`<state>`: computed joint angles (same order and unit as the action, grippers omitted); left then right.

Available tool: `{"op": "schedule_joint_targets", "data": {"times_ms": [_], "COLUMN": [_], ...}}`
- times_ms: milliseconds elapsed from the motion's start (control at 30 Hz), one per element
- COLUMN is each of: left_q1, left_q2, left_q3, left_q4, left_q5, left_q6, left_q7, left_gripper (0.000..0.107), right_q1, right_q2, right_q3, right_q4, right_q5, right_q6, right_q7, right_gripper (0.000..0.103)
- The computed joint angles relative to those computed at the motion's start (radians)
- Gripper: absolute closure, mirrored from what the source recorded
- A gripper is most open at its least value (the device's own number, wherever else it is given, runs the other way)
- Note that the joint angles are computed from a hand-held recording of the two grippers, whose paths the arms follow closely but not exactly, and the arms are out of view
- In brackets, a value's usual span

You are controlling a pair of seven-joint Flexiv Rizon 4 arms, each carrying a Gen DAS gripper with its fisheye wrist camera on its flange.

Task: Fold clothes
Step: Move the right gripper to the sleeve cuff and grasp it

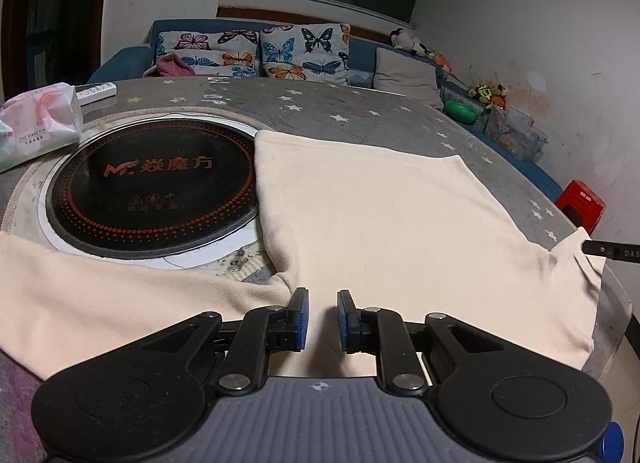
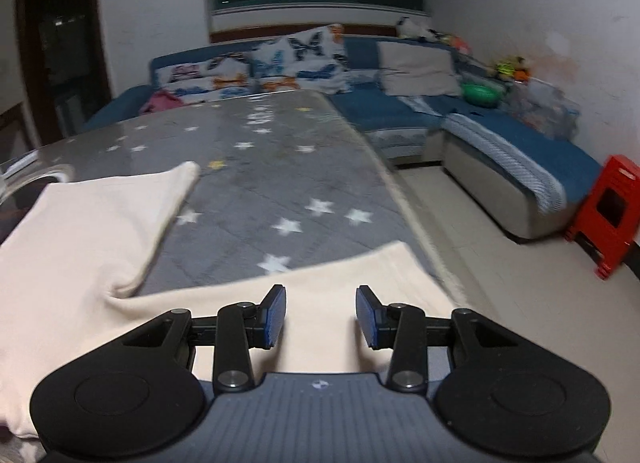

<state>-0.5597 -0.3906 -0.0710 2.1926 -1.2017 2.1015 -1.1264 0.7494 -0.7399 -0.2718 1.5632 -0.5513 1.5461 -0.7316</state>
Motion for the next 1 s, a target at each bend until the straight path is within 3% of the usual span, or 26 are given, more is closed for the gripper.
{"op": "schedule_joint_targets", "data": {"times_ms": [133, 200, 333, 500, 633, 1000], "left_q1": [0.000, 0.000, -0.008, -0.022, -0.001, 0.014], "left_q2": [0.001, 0.002, -0.001, -0.018, -0.029, -0.049], "left_q3": [-0.001, -0.001, -0.004, -0.058, -0.123, -0.203], "left_q4": [-0.001, -0.001, -0.013, -0.088, -0.121, -0.174], "left_q5": [-0.008, -0.010, -0.048, -0.247, -0.292, -0.332], "left_q6": [-0.002, -0.002, 0.001, 0.043, 0.089, 0.181], "left_q7": [0.004, 0.006, 0.040, 0.228, 0.309, 0.382], "left_gripper": [0.089, 0.089, 0.089, 0.086, 0.061, 0.025], "right_q1": [-0.055, -0.036, -0.046, 0.000, 0.069, 0.129], "right_q2": [-0.049, -0.066, -0.068, -0.012, 0.028, 0.016], "right_q3": [0.087, 0.049, 0.050, -0.028, -0.131, -0.232], "right_q4": [-0.080, -0.092, -0.102, -0.004, 0.083, 0.128], "right_q5": [0.008, 0.001, 0.014, 0.024, 0.021, 0.052], "right_q6": [-0.045, -0.036, -0.039, 0.009, 0.027, 0.041], "right_q7": [-0.057, -0.042, -0.031, 0.024, 0.070, 0.151], "right_gripper": [0.064, 0.062, 0.061, 0.062, 0.062, 0.063]}}
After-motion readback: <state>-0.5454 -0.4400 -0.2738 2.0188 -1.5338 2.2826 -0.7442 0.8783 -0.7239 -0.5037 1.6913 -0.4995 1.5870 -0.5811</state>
